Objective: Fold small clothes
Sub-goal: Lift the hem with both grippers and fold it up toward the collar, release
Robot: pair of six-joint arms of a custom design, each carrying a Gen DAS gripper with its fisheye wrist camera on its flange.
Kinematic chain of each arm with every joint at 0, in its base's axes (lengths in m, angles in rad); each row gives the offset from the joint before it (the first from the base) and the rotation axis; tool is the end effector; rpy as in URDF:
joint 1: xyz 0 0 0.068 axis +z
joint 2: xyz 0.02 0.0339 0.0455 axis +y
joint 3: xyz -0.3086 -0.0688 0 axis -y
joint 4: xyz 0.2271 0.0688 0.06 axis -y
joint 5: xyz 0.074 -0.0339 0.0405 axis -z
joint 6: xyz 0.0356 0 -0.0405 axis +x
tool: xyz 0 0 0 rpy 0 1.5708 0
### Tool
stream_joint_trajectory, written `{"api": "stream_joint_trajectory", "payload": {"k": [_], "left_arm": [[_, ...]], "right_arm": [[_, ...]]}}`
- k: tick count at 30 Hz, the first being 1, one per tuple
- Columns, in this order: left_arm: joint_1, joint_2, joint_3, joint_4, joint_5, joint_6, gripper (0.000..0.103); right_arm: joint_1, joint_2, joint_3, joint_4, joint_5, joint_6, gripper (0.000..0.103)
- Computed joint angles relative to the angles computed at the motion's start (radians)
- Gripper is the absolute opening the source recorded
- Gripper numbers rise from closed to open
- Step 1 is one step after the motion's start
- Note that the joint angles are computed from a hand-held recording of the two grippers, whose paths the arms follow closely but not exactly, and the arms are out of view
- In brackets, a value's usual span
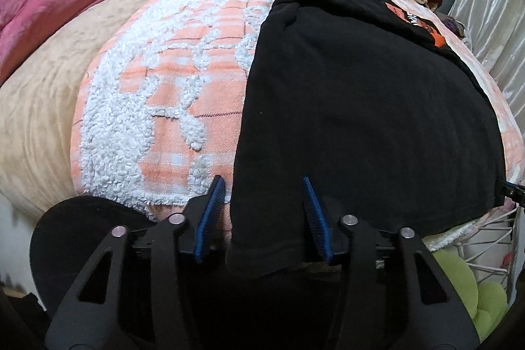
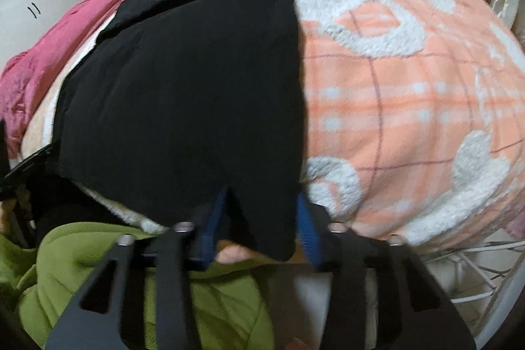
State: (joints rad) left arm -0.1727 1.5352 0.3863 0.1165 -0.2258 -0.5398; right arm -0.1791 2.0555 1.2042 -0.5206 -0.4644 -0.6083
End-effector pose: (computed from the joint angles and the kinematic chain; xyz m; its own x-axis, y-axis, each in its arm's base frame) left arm 0.2107 -0.0287 0.1460 -0.7535 -0.3771 -0.5386 -0.3880 0.9163 -0.0987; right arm 0.3763 -0.0519 0.1515 -0.8328 -0.3685 -0.4131 -0.4920 0.8347 0.2474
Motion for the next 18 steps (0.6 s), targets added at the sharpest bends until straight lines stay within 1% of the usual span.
{"api": "stream_joint_trajectory", "payload": {"k": [2,3,5,7,11,15,18], "left_arm": [[-0.001,-0.014,-0.002,-0.002,-0.001,-0.009,0.023],[0.000,-0.019,-0.001,-0.006,-0.004,-0.010,0.016],[0.024,-0.057,-0.009,-0.015,0.021,-0.008,0.002],[0.063,-0.107,-0.021,-0.005,0.095,-0.003,0.002],[0.067,-0.175,0.005,-0.052,0.099,0.014,0.002],[0.116,-0.211,0.052,-0.080,0.162,0.035,0.002],[0.167,-0.221,0.114,-0.107,0.210,0.057,0.002]], "right_arm": [[-0.007,-0.005,0.000,-0.006,-0.010,-0.008,0.020],[-0.013,0.000,0.012,-0.026,-0.025,-0.010,0.013],[-0.031,0.010,0.050,-0.090,-0.070,-0.022,0.010],[-0.043,0.013,0.082,-0.139,-0.111,-0.035,0.009],[-0.061,0.013,0.137,-0.209,-0.188,-0.050,0.009],[-0.069,0.004,0.195,-0.253,-0.259,-0.058,0.009],[-0.064,-0.001,0.239,-0.253,-0.304,-0.035,0.009]]}}
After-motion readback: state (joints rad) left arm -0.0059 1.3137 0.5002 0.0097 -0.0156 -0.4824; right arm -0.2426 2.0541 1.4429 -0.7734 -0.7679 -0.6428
